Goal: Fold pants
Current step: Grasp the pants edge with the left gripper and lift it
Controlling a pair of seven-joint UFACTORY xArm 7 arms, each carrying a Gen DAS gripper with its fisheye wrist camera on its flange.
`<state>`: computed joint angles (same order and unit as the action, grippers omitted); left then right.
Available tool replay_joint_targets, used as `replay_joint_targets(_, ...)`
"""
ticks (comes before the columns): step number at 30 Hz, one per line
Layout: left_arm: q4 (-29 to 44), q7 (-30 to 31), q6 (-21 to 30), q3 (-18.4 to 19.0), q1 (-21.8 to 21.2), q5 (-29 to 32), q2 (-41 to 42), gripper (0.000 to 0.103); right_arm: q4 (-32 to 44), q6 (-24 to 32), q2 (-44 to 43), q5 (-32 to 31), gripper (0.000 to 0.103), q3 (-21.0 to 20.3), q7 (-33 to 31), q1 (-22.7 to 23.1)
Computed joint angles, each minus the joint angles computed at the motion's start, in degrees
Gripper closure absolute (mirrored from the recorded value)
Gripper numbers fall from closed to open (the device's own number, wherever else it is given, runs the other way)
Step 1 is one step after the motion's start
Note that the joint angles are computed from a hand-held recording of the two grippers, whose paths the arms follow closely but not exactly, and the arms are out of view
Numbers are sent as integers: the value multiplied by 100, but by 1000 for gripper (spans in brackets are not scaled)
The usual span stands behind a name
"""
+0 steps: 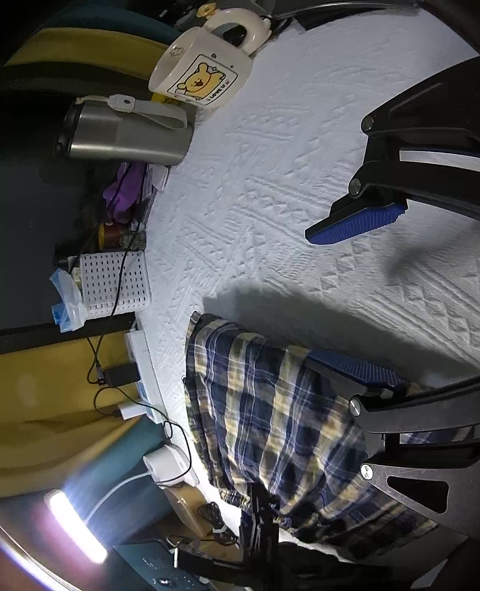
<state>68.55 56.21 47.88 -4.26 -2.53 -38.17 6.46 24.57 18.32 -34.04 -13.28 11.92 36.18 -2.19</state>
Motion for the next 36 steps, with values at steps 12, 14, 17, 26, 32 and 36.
replay_joint_targets(12,-64,392,172,-43,-66,-209,-57,23,373,-443,725,-114,20,-75,-69,-159)
replay_joint_targets(14,-13,345,182,-42,-78,-228,-14,23,453,-522,869,-81,20,-121,-108,-122)
replay_joint_targets(17,-36,386,82,-65,-101,-281,-8,23,590,-631,1116,11,20,-198,-182,-29)
replay_joint_targets(26,-694,1302,-987,-148,-339,-722,-295,23,954,-896,1841,509,20,-606,-744,466)
replay_joint_targets(32,-695,1637,-874,-112,-338,-962,-317,37,1157,-1024,2135,1172,20,-957,-1572,966)
replay_joint_targets(36,-700,1752,-818,-88,-367,-1012,-345,47,1392,-1057,2393,1473,24,-976,-2031,1128)
